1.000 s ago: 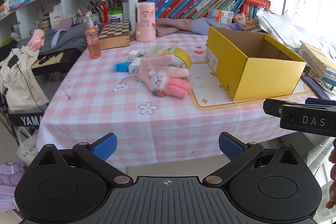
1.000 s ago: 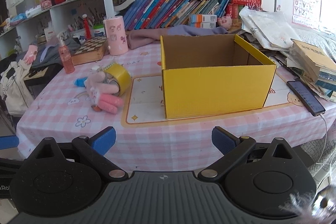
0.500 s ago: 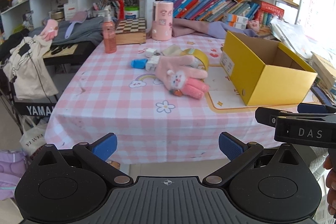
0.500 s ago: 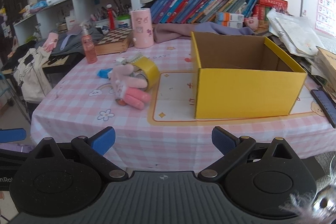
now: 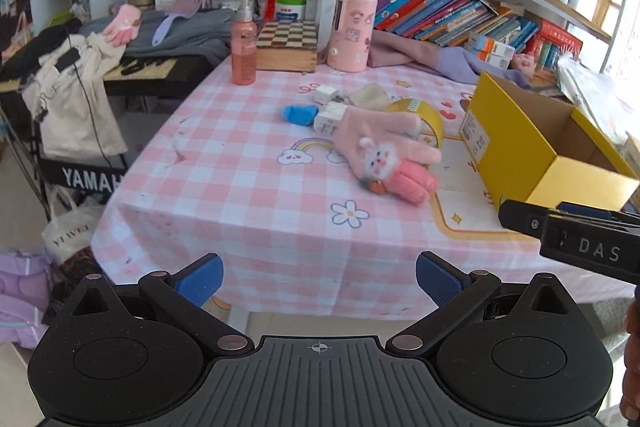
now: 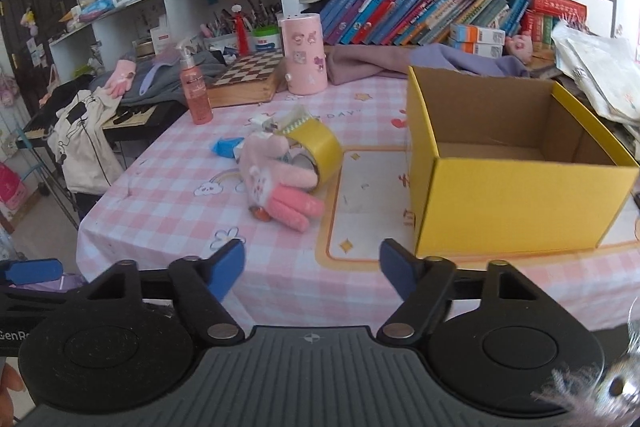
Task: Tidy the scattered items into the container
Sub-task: 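Reach the left tool to the pink glove while the right tool reaches the yellow tape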
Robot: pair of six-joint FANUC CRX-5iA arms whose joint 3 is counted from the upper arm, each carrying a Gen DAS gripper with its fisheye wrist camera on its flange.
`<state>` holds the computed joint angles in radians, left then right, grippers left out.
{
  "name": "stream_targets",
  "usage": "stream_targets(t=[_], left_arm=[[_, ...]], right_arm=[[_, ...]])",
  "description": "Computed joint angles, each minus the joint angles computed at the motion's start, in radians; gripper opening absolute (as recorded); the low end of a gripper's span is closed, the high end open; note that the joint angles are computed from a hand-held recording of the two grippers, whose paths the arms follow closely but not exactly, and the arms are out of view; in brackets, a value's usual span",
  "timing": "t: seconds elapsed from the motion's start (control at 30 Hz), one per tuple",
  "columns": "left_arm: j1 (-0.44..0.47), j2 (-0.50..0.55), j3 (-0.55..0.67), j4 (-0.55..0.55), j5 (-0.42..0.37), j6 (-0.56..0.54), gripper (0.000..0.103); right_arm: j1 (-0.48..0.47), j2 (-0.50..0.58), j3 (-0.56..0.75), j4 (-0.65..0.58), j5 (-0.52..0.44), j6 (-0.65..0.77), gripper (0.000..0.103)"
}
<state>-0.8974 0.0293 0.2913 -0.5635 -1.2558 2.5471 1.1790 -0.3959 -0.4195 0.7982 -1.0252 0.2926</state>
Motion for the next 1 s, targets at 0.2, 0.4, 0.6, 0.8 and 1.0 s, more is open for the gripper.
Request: stream_targets(t=[0.2,0.4,0.6,0.8,1.0], left_arm=[[0.044,0.030,0.018,0.031,0.055,-0.046,0.103],[0.091,0.066,0.040,0.067,0.109,-0.095,0.102],[0.127,0.108,0.074,0.099,0.128,-0.136,0.098],[0.171,0.136,0.080,0.148,0.174,-0.173,0.098],[0.214,0.174,0.072,0.249,0.290,-0.253,0.098]], right_arm=[[-0.092,0.051,0.035,0.003,0.097,0.079,0.064],[-0.181,0.114,0.094,-0.059,0.189,0.194,0.064],[-0.244,0.181,0.168,-0.151,0.239,0.318,0.064],[-0.284,0.275,0.281,-0.268,0.206,0.486,0.063],[-0.314,0.320,0.328,-0.278,0.191,0.525,0.063]])
